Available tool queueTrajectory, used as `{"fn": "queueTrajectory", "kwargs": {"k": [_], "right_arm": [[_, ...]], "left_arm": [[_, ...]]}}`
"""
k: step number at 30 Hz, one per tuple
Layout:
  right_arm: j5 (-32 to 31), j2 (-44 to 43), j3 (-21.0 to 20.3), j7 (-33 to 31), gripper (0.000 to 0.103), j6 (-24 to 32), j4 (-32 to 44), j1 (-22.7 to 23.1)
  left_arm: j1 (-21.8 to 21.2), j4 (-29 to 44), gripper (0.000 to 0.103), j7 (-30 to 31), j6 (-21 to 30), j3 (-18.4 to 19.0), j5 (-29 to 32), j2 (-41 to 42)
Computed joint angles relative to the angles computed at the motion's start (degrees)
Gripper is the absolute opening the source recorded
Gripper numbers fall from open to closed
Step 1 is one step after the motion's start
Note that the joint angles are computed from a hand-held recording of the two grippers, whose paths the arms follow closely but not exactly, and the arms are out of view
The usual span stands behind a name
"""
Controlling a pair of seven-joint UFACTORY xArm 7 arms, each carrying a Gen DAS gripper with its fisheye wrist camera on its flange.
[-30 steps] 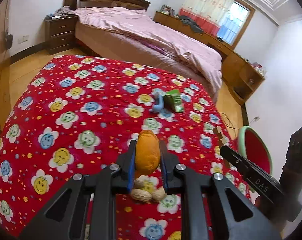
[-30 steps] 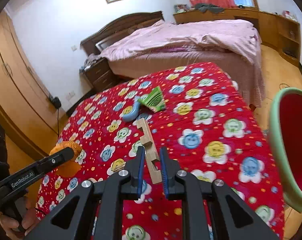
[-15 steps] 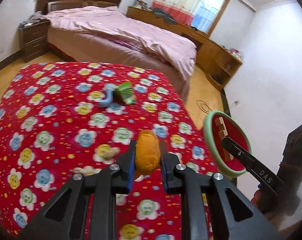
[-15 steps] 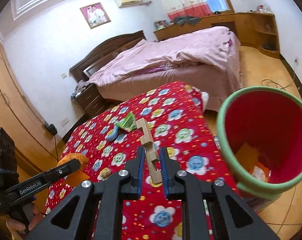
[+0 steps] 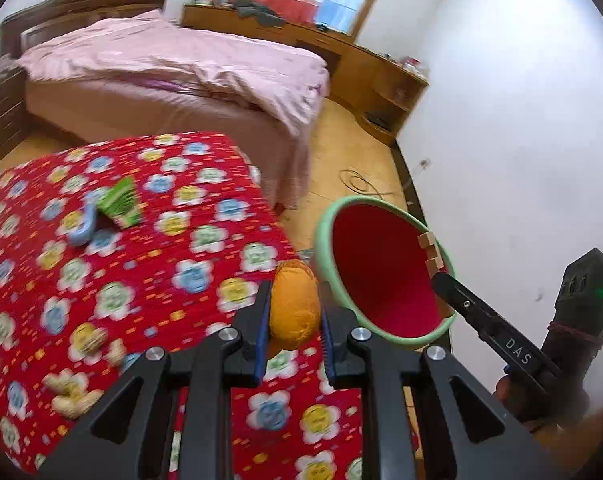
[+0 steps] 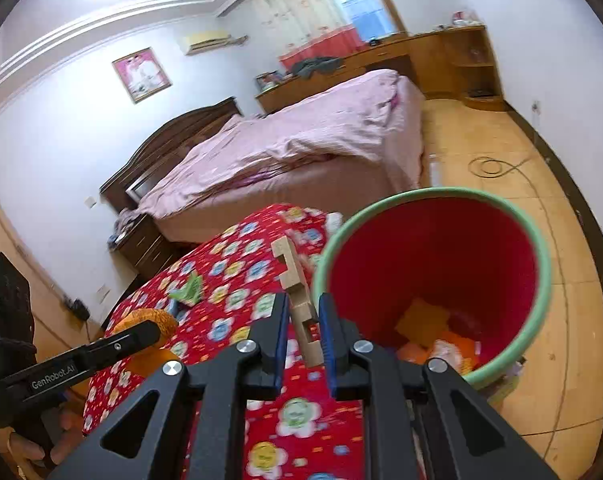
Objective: Collect trash
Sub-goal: 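Carry the sponge and wooden stick over the green-rimmed bucket, then open both tools to drop the sponge and stick into the bucket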
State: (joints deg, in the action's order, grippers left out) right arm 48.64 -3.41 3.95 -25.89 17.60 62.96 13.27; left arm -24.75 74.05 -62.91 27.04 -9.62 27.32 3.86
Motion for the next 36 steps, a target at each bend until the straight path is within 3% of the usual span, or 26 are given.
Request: {"fn": "queueTrajectory", "kwargs": {"k": [8, 20, 28, 36], "right_arm": [[2.65, 1.67, -2.23, -1.27, 0.017, 0.55, 0.21, -3.63], [3.83, 7.49, -1.31, -2.42, 0.018, 2.77, 4.24, -9.93], [0.63, 9.44, -0.15, 0.63, 0.023, 4.18, 6.12, -12.15], [2.07, 8.97, 0.57, 0.51, 0.032, 3.84, 5.59, -12.59]], "left_arm": [[-3.91, 13.74, 0.021, 7.9, 1.89, 1.29, -2.8, 12.15], [-8.99, 33.61, 0.021, 18.49, 7.61, 4.91, -10.41, 28.3], [-10.21, 36.2, 0.038, 20.04, 7.01, 6.64, -12.68, 30.5], [-10.76, 33.46, 0.039, 17.82, 6.85, 7.72, -11.63, 28.14]]}}
